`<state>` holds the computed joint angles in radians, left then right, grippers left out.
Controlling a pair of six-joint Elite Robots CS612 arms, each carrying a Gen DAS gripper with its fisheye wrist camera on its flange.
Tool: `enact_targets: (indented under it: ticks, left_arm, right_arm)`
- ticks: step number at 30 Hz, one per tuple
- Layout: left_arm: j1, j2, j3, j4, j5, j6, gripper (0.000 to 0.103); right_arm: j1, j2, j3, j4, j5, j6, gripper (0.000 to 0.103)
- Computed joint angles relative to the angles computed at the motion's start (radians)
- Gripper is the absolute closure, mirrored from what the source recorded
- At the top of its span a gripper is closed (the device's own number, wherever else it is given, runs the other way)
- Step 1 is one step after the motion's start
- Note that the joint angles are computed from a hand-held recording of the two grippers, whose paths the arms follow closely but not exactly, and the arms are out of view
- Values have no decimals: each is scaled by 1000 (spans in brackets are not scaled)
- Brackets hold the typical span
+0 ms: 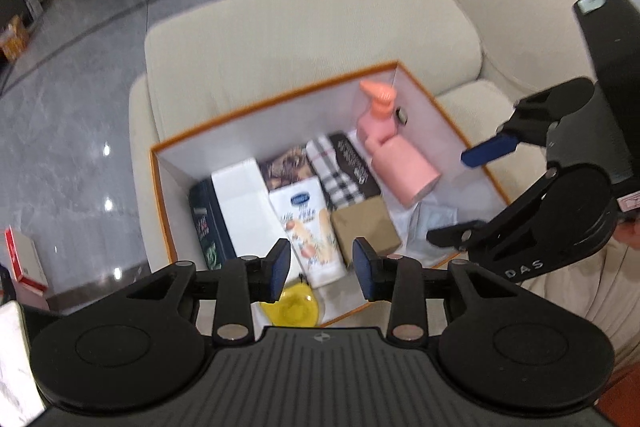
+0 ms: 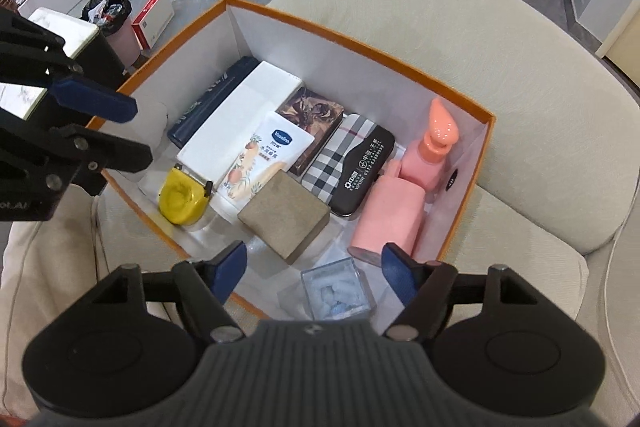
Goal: Organize rigid objects
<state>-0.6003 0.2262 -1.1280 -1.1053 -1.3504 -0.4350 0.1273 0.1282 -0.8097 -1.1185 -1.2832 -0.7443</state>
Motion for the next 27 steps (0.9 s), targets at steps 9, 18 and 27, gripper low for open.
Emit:
enact_targets:
  ticks: [9,18,27]
  left_arm:
    - [-65,110,-167,-274,336,26,34]
    - [-119,193,-243,-372,637,-209,5]
    - [-149,202,-277,-2,702,-548,0]
  right_arm:
    - [-17,64,-155,-51,53,125,19]
    - [-45,198,-373,-279,99,367,9]
    - [-50,319,-533,-412,18,601,5]
